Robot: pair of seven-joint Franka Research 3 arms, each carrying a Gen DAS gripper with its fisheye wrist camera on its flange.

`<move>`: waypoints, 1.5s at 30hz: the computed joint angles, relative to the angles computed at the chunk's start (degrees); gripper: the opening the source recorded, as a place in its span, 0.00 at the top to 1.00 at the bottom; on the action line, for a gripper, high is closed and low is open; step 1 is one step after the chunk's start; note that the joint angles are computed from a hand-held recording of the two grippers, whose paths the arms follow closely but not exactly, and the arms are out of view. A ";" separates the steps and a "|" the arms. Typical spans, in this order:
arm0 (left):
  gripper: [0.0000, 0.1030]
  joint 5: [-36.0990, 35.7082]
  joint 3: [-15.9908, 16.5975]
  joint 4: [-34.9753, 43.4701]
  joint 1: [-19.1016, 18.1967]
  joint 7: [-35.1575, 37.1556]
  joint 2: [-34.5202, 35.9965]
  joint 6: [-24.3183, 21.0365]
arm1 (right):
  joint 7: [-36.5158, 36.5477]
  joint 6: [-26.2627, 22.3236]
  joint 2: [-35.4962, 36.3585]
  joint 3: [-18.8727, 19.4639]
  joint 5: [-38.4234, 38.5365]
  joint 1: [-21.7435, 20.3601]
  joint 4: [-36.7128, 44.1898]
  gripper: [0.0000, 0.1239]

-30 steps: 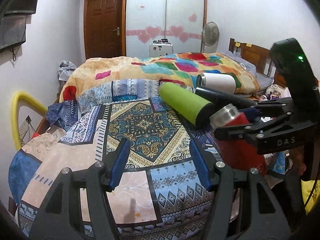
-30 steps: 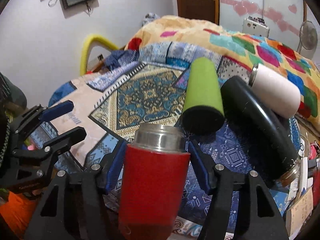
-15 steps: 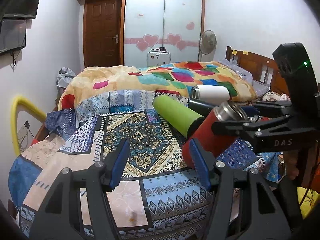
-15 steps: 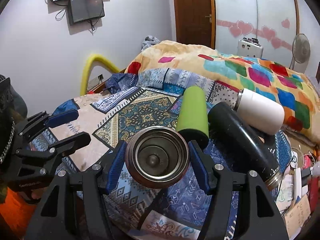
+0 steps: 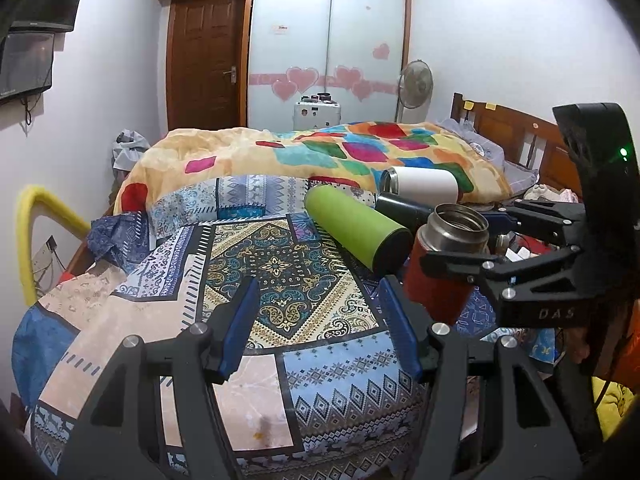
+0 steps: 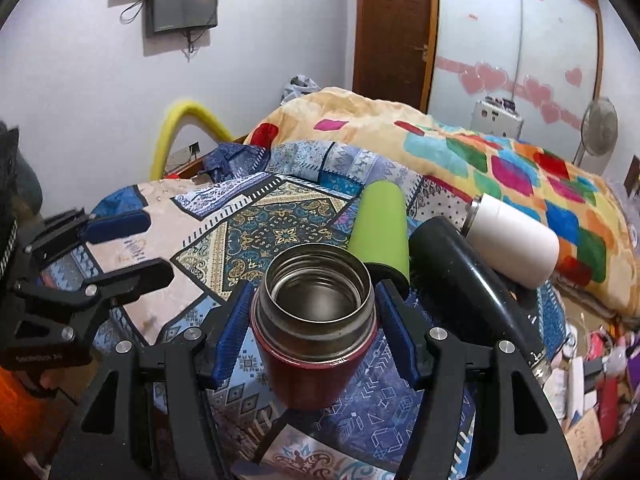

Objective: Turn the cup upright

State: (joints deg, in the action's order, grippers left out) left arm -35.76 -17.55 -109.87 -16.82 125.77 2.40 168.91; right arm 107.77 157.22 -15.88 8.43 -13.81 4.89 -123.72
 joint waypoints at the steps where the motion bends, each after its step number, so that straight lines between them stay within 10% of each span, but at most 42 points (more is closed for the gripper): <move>1: 0.40 -0.16 -0.01 -0.13 0.01 -0.12 -0.17 -0.10 | 1.10 0.22 -0.10 0.64 -1.29 -0.61 -0.15 0.52; 12: 0.40 -3.32 2.48 -5.11 -3.63 -0.52 -6.68 3.72 | 1.38 4.46 -5.73 -0.02 6.71 0.09 -4.92 0.49; 24: 0.30 -7.81 11.51 -13.78 -20.03 3.25 -19.51 18.52 | 13.45 13.18 -26.93 13.12 2.89 -15.28 -14.71 0.43; 45: 0.00 0.99 -6.44 -23.37 -2.23 -12.81 -29.71 27.63 | 16.04 16.39 -43.25 22.14 11.29 -25.27 -21.08 0.17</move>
State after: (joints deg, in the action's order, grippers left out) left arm -34.77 -23.99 -133.24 -19.05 112.96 -27.31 196.54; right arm 123.81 173.62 -59.13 30.57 -2.52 -20.37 -144.80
